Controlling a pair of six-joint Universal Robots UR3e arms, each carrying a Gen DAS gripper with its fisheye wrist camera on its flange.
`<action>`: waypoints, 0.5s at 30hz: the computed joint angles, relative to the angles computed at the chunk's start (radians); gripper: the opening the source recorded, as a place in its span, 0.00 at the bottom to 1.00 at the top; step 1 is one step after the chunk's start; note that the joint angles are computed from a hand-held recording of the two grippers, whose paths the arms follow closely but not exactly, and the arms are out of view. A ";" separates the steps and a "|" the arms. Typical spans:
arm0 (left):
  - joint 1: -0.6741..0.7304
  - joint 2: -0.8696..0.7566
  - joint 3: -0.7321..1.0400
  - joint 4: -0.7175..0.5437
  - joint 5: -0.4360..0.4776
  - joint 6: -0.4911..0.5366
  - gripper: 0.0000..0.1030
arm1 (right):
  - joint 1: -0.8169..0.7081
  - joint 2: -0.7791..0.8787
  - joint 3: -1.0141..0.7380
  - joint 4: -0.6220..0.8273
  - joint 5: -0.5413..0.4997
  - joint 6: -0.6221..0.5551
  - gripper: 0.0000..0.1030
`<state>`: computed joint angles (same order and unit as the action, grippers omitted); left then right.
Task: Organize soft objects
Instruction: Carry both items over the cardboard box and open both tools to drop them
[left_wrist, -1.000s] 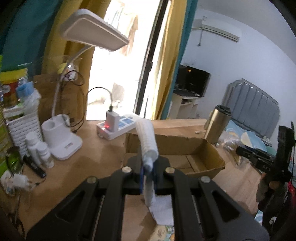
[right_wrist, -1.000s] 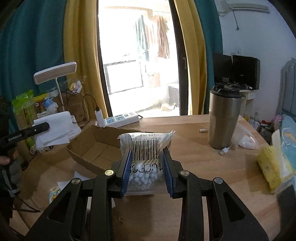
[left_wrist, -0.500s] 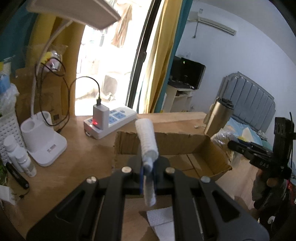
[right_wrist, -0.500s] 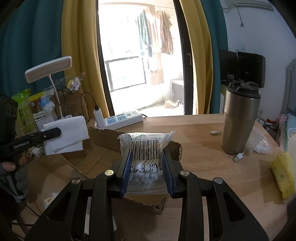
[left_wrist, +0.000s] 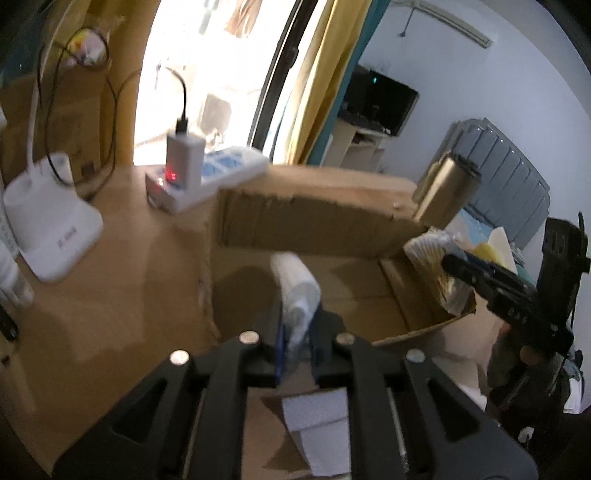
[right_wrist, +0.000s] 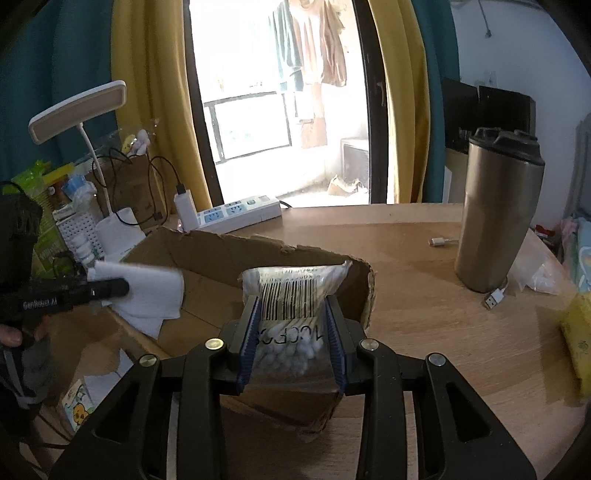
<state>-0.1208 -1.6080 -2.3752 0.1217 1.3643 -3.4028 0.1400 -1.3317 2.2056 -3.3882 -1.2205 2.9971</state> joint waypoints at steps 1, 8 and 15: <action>-0.011 -0.005 -0.003 0.013 0.017 0.002 0.13 | -0.008 0.001 0.002 0.001 0.011 0.004 0.35; -0.045 -0.002 0.007 0.003 0.058 0.003 0.25 | -0.030 -0.022 0.018 0.009 0.048 0.006 0.53; -0.081 0.048 -0.025 0.052 0.113 -0.008 0.70 | -0.043 -0.115 0.080 0.004 0.069 -0.005 0.54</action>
